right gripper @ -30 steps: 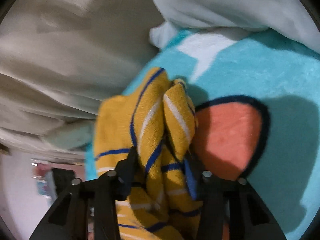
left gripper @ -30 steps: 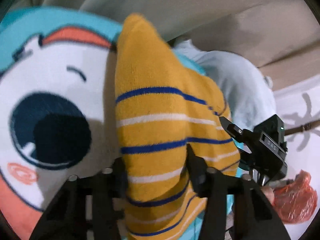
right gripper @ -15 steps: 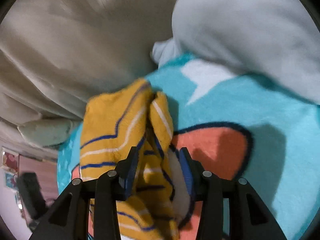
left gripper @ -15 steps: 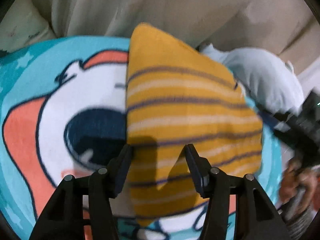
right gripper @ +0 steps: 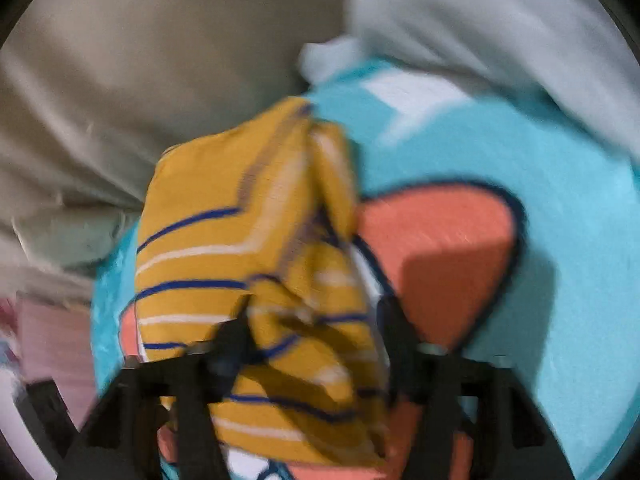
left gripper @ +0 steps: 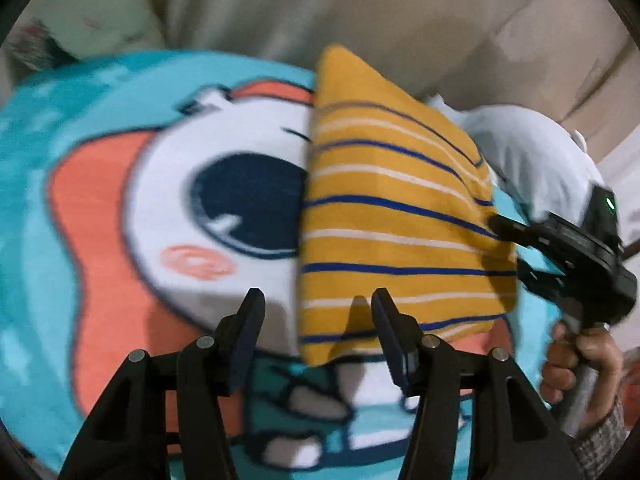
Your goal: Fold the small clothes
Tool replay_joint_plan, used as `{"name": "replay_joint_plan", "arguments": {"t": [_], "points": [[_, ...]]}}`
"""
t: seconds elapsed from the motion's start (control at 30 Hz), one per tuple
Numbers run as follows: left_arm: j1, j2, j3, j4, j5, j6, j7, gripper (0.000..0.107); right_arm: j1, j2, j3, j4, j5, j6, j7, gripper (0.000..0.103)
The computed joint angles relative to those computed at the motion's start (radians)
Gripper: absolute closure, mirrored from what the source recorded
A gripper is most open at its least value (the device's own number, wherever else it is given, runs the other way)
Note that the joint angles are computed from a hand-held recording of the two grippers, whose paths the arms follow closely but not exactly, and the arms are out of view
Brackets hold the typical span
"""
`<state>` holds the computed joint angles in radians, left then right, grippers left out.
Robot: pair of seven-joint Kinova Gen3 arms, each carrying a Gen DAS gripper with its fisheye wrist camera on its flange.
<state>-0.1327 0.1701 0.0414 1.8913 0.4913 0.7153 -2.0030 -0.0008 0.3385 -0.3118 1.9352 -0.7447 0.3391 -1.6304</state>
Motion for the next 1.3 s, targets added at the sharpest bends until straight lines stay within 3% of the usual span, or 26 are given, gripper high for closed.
{"name": "replay_joint_plan", "arguments": {"t": [0.07,0.2,0.27,0.43,0.6,0.77,0.83,0.9,0.97,1.13,1.3], "points": [[0.016,-0.048,-0.016,0.041,-0.036,-0.050,0.058,0.051,0.027,-0.053,-0.037,0.065,-0.050,-0.060,0.018,0.035],[0.027,-0.103,-0.034,0.086,-0.077,-0.084,0.130,0.051,-0.044,-0.148,-0.004,0.145,-0.021,-0.125,-0.042,0.035],[0.038,-0.124,-0.033,0.102,-0.088,-0.090,0.161,0.051,-0.066,-0.170,0.004,0.152,0.043,-0.120,-0.095,0.035],[0.079,-0.229,-0.028,0.161,-0.140,-0.104,0.246,0.046,-0.267,-0.220,0.163,0.153,0.247,-0.094,-0.265,0.035],[0.127,-0.327,0.007,0.214,-0.274,-0.137,0.412,0.039,-0.294,-0.249,0.133,0.167,0.347,-0.071,-0.331,0.035],[0.138,-0.425,0.055,0.251,-0.391,-0.139,0.572,0.038,-0.284,-0.254,0.078,0.185,0.251,-0.057,-0.187,0.035],[0.132,-0.463,0.080,0.261,-0.434,-0.138,0.635,0.038,-0.286,-0.262,0.056,0.193,0.266,-0.054,-0.187,0.035],[0.121,-0.502,0.111,0.270,-0.477,-0.138,0.695,0.038,-0.241,-0.269,-0.020,0.199,0.323,-0.056,-0.232,0.035],[0.103,-0.540,0.150,0.273,-0.523,-0.130,0.754,0.038,-0.253,-0.280,-0.040,0.203,0.404,-0.053,-0.300,0.035],[0.067,-0.616,0.225,0.289,-0.602,-0.133,0.859,0.029,-0.458,-0.318,0.111,0.211,0.608,-0.033,-0.477,0.035],[0.063,-0.644,0.258,0.296,-0.636,-0.131,0.901,0.028,-0.474,-0.334,0.103,0.220,0.743,-0.010,-0.621,0.034]]}}
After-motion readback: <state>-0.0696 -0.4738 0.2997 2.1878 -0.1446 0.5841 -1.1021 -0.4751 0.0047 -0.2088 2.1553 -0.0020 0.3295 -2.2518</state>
